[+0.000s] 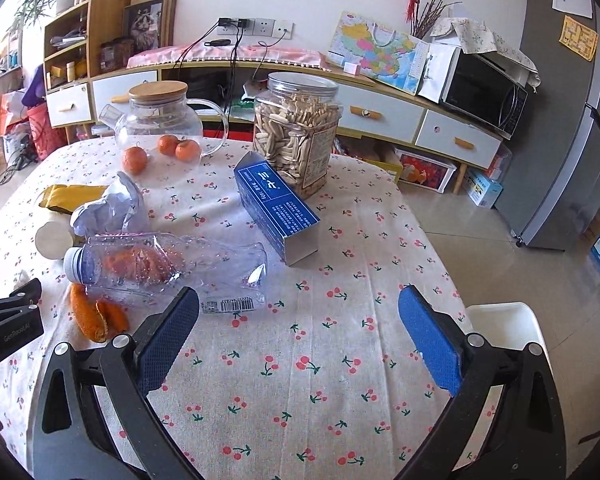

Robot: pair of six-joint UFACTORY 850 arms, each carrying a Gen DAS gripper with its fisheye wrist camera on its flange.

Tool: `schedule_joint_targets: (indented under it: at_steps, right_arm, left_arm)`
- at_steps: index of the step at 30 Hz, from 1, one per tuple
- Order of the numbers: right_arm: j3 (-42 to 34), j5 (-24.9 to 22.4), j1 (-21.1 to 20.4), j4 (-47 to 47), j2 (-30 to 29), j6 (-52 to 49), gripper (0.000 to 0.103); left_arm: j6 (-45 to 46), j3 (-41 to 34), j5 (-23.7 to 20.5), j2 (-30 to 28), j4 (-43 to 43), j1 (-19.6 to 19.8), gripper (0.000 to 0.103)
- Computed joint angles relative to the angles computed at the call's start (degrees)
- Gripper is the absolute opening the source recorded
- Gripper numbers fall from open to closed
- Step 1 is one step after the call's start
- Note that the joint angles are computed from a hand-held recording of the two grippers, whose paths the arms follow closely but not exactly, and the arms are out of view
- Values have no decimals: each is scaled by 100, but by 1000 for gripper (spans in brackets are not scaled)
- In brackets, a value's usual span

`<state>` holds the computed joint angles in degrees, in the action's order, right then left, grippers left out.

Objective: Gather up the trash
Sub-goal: 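Grasp the small crumpled tissue ball with the left gripper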

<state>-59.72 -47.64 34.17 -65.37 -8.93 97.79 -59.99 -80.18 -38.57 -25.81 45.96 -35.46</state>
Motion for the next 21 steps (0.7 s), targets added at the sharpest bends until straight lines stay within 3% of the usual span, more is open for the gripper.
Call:
schedule_joint_targets:
  at_steps: [14,17,19,21]
  right_arm:
    - [-202,250,-117,280,-280,-281,96]
    - [-189,597,-213,442,-258,-364,96]
    - [-178,886,-274,552,-247,-459,96]
    - [-179,1172,-320,676,-259,-652,96]
  left_arm:
    - [1238,-357,436,-437,-1795,683,77]
    - [1603,-320,640,-398,-2246,740,65]
    - [1778,-294,686,-363,-2291,712,44]
    - [1979,-279,691,-323,-2383,683,40]
